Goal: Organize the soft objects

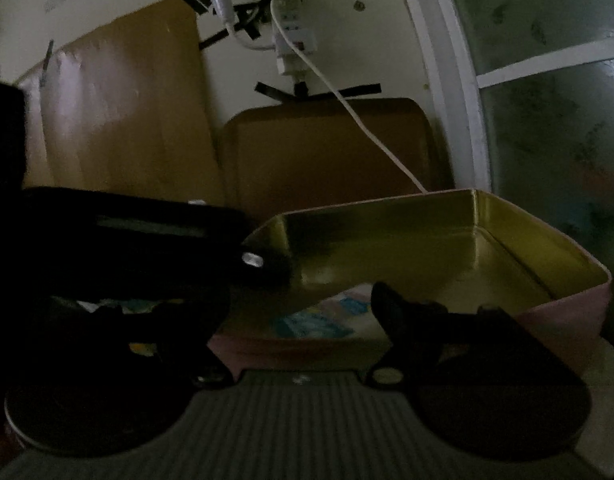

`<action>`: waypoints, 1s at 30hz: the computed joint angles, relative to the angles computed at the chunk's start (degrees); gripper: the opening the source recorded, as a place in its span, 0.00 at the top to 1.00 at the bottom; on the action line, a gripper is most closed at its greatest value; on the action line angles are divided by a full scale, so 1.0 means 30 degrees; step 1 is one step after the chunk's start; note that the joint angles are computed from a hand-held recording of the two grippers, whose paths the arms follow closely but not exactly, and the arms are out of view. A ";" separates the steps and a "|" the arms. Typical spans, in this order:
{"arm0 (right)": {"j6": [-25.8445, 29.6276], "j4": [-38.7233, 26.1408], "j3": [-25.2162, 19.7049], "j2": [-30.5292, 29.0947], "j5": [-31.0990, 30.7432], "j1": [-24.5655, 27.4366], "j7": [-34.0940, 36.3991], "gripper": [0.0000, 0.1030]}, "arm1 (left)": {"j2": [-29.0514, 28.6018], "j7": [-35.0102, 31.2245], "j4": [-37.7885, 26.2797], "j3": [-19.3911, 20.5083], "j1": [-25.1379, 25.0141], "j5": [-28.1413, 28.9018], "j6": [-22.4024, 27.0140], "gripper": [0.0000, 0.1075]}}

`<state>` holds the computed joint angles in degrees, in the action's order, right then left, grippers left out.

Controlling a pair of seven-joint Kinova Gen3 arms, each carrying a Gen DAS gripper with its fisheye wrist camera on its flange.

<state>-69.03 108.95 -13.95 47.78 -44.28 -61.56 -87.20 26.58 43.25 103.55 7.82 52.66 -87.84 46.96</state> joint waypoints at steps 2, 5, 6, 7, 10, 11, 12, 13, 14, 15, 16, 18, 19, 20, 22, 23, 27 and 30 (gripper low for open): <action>-0.0400 0.0013 -0.0077 0.0068 0.0121 -0.0175 -0.0246 0.23 | -0.0521 -0.0030 0.0511 0.0297 0.0454 0.1142 0.1504 0.20; -0.0450 -0.0188 -0.0181 0.0057 0.0249 -0.0386 -0.0098 0.23 | -0.1028 -0.0261 0.1206 0.0411 0.1322 0.3472 0.3834 0.19; -0.0277 -0.0205 -0.0240 -0.0010 0.0550 -0.0373 -0.0107 0.23 | -0.1126 -0.0353 0.1313 0.0628 0.1457 0.4249 0.4610 0.19; 0.0122 -0.0196 0.0053 -0.0137 0.0815 -0.0673 -0.0276 0.23 | -0.1246 -0.0250 0.1516 0.0754 0.1702 0.5024 0.5343 0.19; 0.2207 -0.0196 0.2019 -0.0610 0.1859 -0.2154 -0.1432 0.23 | -0.1862 0.0950 0.2730 0.1212 0.2367 0.6663 0.6778 0.19; 0.2806 -0.0256 0.2201 -0.0707 0.2355 -0.2298 -0.1591 0.23 | -0.2081 0.1406 0.3149 0.1380 0.2505 0.7029 0.7063 0.19; 0.3526 -0.0391 0.2028 -0.0845 0.2790 -0.2158 -0.1500 0.23 | -0.2220 0.1789 0.3554 0.1580 0.2664 0.7385 0.7391 0.19; 0.4303 -0.0575 0.1501 -0.0959 0.3357 -0.1693 -0.1248 0.23 | -0.2230 0.2304 0.3888 0.1807 0.2947 0.7887 0.7933 0.19; 0.5079 -0.0820 0.0621 -0.0987 0.3969 -0.0941 -0.0764 0.23 | -0.2257 0.2631 0.4125 0.1968 0.3091 0.8286 0.8343 0.19; 0.5856 -0.1122 -0.0264 -0.0960 0.4372 -0.0225 -0.0160 0.23 | -0.2203 0.2952 0.4332 0.2144 0.3261 0.8787 0.8767 0.19; 0.6633 -0.1468 -0.0961 -0.0910 0.4541 0.0295 0.0518 0.23 | -0.2149 0.3196 0.4525 0.2231 0.3420 0.9335 0.9094 0.20; 0.8186 -0.2158 -0.1295 -0.1006 0.4169 0.0471 0.1642 0.22 | -0.2333 0.3586 0.5124 0.2387 0.3239 1.0013 0.9176 0.20; 0.8661 -0.2363 -0.0930 -0.1118 0.3899 0.0143 0.1835 0.20 | -0.2489 0.3927 0.5555 0.2455 0.3216 1.0250 0.9084 0.20; 0.9159 -0.2530 -0.0212 -0.1293 0.3603 -0.0419 0.1749 0.17 | -0.2627 0.4291 0.5954 0.2529 0.3194 1.0406 0.8962 0.20; 1.0104 -0.2732 0.0833 -0.1596 0.3330 -0.1197 0.1451 0.16 | -0.2699 0.4773 0.6457 0.2689 0.3159 1.0815 0.8931 0.20; 1.0261 -0.2702 0.0825 -0.1712 0.3458 -0.1202 0.1355 0.16 | -0.2622 0.4874 0.6487 0.2757 0.3134 1.1104 0.9002 0.20; 0.9915 -0.1919 0.0847 -0.2119 0.4016 -0.1624 0.1304 0.16 | -0.2349 0.5708 0.6759 0.2918 0.3474 1.1436 0.9292 0.19; 1.0386 -0.1534 0.0581 -0.2350 0.4761 -0.1561 0.1247 0.09 | -0.2355 0.6169 0.7120 0.2934 0.3607 1.1092 0.9128 0.17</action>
<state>-37.87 104.35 -12.21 40.73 -30.00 -66.24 -83.46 19.52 61.76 124.91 16.63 63.48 -54.57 74.34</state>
